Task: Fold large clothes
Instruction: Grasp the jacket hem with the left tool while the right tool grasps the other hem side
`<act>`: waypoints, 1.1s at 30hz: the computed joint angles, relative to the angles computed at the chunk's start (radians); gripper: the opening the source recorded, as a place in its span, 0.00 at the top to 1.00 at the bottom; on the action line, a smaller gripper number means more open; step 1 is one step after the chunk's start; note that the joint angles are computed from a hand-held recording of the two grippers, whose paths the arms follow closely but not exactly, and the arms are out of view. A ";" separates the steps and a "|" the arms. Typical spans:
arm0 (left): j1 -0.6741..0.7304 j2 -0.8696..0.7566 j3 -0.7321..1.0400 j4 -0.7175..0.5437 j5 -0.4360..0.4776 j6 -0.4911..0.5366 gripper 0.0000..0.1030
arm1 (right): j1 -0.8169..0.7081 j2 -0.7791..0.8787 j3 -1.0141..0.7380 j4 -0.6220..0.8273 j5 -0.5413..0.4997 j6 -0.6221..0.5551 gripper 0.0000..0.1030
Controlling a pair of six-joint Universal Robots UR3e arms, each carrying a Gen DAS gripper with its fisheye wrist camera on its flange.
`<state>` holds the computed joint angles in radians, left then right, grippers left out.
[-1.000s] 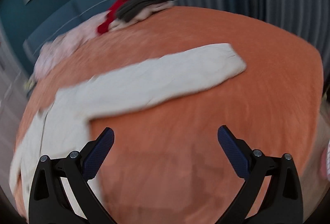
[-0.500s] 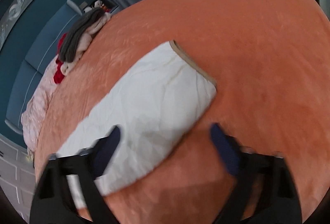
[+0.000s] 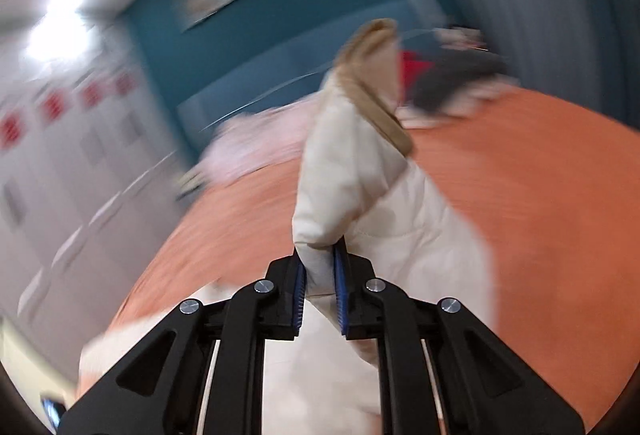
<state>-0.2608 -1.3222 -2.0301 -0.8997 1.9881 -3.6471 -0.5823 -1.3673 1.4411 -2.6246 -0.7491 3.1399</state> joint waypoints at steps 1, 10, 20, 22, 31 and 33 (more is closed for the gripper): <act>0.019 0.018 -0.013 0.007 -0.013 0.008 0.11 | 0.087 0.022 -0.036 0.015 -0.010 -0.017 0.88; 0.187 0.172 -0.103 0.053 -0.152 0.123 0.11 | 0.616 0.348 -0.225 0.099 -0.195 -0.041 0.75; 0.353 -0.052 -0.006 0.286 -0.574 0.155 0.11 | 0.516 0.026 0.328 -0.087 -0.231 -0.045 0.38; 0.329 -0.174 0.052 0.325 -0.613 0.106 0.11 | 0.384 -0.061 0.447 -0.080 -0.205 -0.041 0.38; 0.274 -0.442 0.221 0.381 -0.644 -0.034 0.44 | 0.017 0.019 0.494 -0.101 -0.120 0.082 0.37; 0.244 -0.467 0.293 0.331 -0.570 -0.015 0.76 | 0.008 0.110 0.425 -0.108 -0.101 0.132 0.41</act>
<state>-0.0173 -1.7894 -1.7368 -0.5690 1.4177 -3.6620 -0.5745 -1.2575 1.8660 -2.7322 -0.8501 3.2714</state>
